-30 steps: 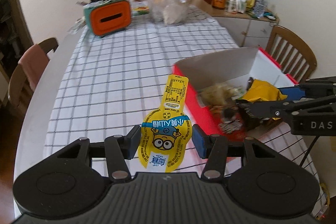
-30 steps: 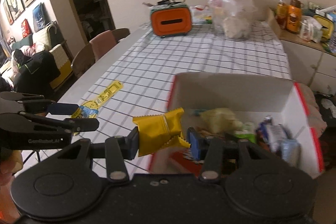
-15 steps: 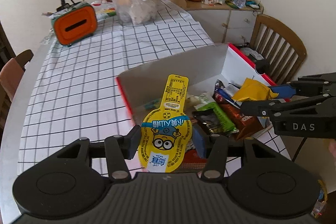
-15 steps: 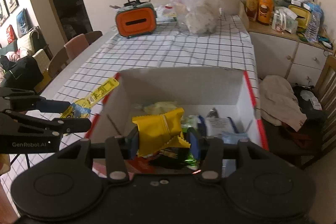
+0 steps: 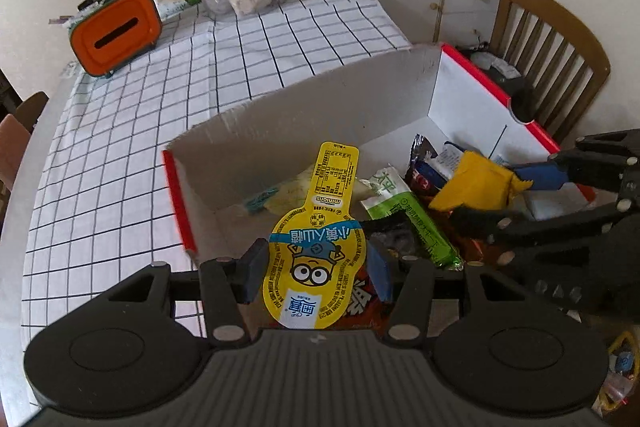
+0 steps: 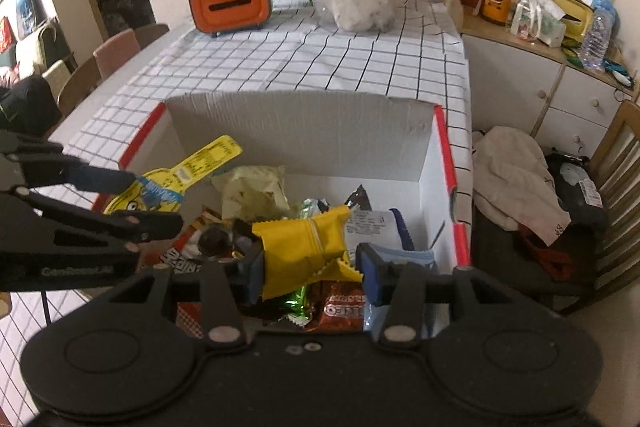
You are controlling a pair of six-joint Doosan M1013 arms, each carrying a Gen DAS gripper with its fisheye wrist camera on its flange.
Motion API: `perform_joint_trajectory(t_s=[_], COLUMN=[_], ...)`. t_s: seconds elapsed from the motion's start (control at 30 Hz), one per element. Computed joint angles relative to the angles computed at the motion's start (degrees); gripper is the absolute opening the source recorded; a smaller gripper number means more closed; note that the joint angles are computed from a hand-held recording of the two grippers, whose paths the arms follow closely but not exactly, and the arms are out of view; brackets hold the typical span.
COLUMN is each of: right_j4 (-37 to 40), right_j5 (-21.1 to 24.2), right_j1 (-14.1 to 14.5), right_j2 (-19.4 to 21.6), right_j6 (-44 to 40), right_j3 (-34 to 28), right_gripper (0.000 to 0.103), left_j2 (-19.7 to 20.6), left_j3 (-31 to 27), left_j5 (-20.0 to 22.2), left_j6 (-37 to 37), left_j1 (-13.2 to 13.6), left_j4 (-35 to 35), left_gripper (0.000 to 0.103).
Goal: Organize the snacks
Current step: 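Carry the minion strip and yellow wrapper over the red shoebox, then lower both tools into the shoebox and open them to release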
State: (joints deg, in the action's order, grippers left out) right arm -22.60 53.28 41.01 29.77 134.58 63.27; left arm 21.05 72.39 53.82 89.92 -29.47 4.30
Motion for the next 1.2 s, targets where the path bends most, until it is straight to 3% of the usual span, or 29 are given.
perform_joint_trajectory(t_s=[0.23, 0.63, 0.8, 0.9, 1.2], right_j4=[0.79, 0.54, 1.7, 2.9, 2.62], right_j5=[2.8, 4.93, 4.06, 3.15, -0.08], right_j1=[-0.02, -0.07, -0.33, -0.6, -0.29], right_j2=[2.41, 3.59, 3.19, 2.72, 0.43], right_j6=[-5.95, -7.82, -7.51, -7.01, -4.42], right_j3=[-2.79, -3.86, -3.29, -2.69, -0.16], right_gripper=[0.047, 0.047, 0.047, 0.048, 0.051], left_j2=[2.48, 5.15, 5.22, 4.81, 2.69], left_j3=[-2.53, -6.45, -6.59, -6.12, -3.58], left_j5=[3.87, 9.89, 10.17, 9.19, 6.16], left_j6=[-2.15, -1.94, -2.03, -2.21, -3.32], left_j1=[-0.83, -0.15, 0.31, 0.44, 1.08], left_j4=[3.99, 0.8, -1.05, -1.32, -2.6], left_gripper=[0.052, 0.052, 0.053, 0.063, 0.069])
